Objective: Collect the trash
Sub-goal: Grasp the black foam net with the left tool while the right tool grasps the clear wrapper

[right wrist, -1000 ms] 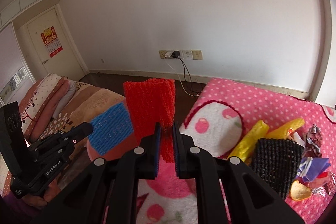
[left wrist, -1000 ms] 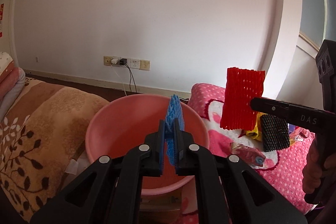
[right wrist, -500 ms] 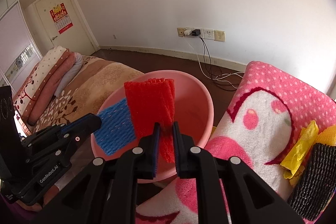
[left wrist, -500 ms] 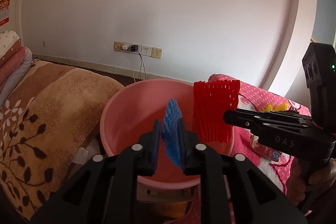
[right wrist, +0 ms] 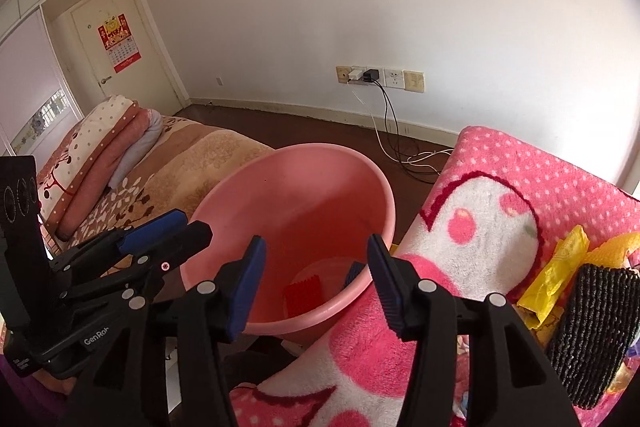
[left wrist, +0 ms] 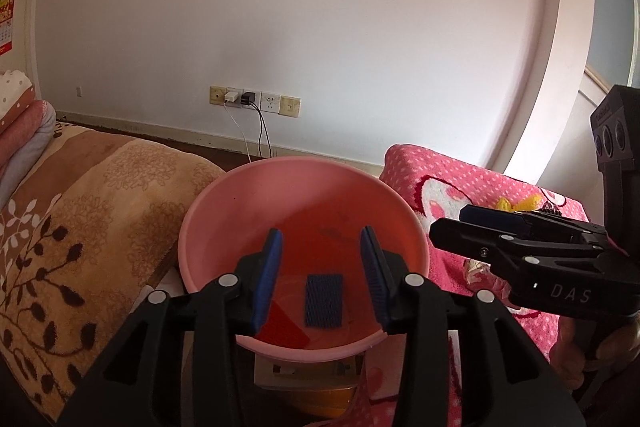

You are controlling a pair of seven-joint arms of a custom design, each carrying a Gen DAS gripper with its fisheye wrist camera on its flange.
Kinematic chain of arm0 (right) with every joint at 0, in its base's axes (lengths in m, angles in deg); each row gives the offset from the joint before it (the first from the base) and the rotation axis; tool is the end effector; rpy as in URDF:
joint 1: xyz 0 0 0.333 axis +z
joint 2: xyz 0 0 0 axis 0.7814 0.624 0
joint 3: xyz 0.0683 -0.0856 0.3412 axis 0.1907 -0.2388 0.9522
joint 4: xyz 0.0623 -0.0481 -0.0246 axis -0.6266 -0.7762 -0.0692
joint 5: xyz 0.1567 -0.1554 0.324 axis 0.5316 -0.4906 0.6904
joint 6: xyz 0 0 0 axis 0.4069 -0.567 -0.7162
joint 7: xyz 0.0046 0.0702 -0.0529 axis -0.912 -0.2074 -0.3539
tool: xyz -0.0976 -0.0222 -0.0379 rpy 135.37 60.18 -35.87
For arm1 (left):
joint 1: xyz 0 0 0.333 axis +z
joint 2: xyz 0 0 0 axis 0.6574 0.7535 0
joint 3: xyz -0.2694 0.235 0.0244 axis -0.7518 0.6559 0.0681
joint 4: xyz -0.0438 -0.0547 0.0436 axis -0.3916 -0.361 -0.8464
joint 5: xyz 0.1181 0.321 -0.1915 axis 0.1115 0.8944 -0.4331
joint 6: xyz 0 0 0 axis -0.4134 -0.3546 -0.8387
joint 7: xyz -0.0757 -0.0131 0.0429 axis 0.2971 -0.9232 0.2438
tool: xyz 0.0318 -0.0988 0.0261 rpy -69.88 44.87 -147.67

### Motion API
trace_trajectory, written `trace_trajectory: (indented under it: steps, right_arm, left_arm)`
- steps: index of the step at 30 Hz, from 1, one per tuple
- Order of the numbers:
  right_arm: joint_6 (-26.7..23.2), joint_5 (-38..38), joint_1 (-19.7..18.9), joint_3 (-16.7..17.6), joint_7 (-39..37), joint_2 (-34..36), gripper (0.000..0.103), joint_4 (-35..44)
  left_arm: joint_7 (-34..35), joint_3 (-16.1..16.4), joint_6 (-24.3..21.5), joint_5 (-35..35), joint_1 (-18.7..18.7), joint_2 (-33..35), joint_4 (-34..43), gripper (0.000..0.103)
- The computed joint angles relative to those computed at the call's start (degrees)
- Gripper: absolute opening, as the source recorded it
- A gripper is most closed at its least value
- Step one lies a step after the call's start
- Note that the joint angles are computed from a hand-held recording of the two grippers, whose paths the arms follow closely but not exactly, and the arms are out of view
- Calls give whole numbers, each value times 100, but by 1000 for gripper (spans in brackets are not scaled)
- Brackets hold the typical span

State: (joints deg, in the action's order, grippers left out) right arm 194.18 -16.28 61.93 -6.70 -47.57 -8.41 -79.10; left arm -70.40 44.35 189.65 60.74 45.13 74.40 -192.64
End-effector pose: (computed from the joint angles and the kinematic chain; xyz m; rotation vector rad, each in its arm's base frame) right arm 0.6172 0.1780 0.5100 -2.0363 0.9448 -0.1009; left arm 0.4917 -0.1398 0.5402 -1.8874 1.3479 -0.8368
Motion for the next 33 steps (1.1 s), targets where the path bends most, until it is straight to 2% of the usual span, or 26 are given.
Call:
trace_trajectory:
  steps: [7,16,22,26,33]
  right_arm:
    - [273,329,-131,-216,-403,-487,53,-557]
    - [775,180,-366,-621,-209,-798,53,-1040]
    - [1015,173,-603,-818,64,-877,53,-1207]
    - [1033,208,-780,-930,242,-878,53,-1275]
    - [959,369,-1033,-1012,297,-795,53,-1304]
  left_arm:
    - [-99,-96,152,251,-108,163,251,41]
    - [101,9,486,170,-626,851,922,41]
    - [951,186,643,-455,-1161,1425,1449,41]
    - [1698,275,724,-1171,-1455,1674,1647,41]
    - [2297,474,491,-1733,-1857,1838,1831,41]
